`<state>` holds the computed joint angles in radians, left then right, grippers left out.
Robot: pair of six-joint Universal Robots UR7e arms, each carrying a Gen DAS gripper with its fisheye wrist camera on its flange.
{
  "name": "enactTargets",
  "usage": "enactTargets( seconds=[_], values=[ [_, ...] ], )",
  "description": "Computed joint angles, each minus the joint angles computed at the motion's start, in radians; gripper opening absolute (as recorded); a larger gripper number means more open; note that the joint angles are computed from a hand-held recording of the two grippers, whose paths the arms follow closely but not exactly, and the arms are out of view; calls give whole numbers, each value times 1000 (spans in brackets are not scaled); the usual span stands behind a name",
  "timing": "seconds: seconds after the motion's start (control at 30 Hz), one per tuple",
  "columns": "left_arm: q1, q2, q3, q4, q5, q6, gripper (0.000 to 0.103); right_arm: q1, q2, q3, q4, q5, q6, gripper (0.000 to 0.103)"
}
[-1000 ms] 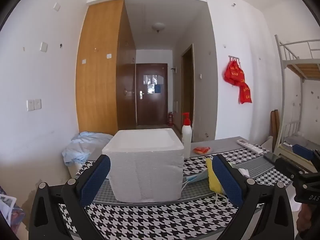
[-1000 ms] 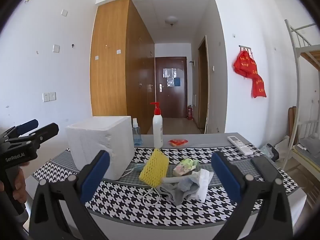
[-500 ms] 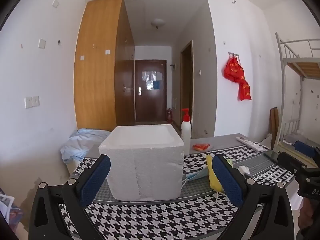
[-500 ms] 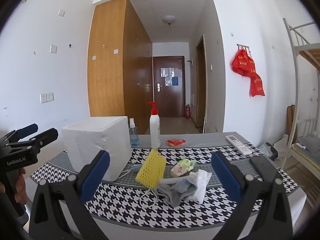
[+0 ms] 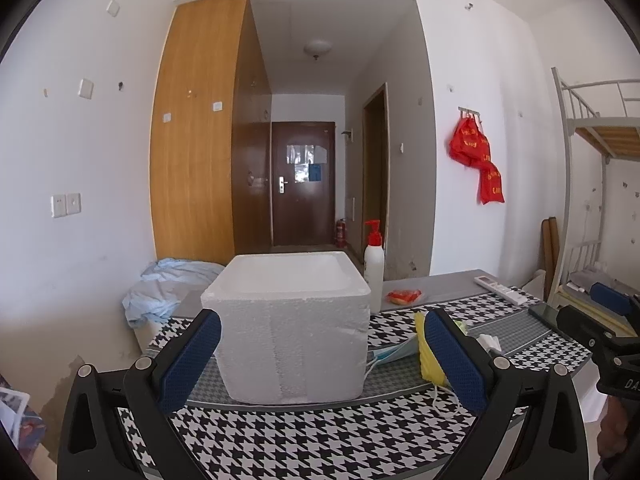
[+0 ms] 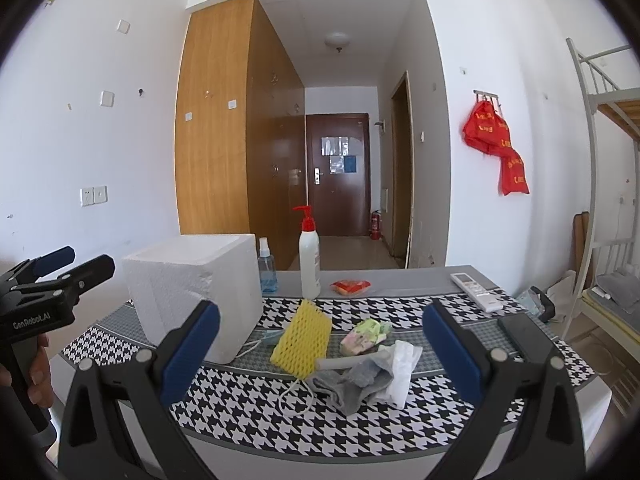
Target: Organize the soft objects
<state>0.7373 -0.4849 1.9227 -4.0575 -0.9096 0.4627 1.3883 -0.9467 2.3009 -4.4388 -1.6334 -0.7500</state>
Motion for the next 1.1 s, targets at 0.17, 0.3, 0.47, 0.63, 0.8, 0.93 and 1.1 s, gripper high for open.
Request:
enactTargets(
  seconds=[0.17,0.3,0.47,0.63,0.8,0.93,1.1],
  values=[
    [5,5,0,-10,-4,9,102,1,3,-1,-3,-3,0,102],
    [5,5,-1,-3,-9,9,102,-3,2,0,-5,1,1,102],
    [3,5,1,-12,-10,12,102,1,3,0,-5,-5,-4,102],
    [4,2,4,-5,-14,5,102,7,2,-4,1,-13,-6,102],
    [7,1,3,0,-24,5,102,9,3,-10,10,-20,-6,102],
    [10,1,0,11,-33,-2,102,11,5,-17,17,-29,-9,102],
    [13,-3,-4,28,-46,-7,102,7,3,-25,29,-35,-6,102]
  ],
)
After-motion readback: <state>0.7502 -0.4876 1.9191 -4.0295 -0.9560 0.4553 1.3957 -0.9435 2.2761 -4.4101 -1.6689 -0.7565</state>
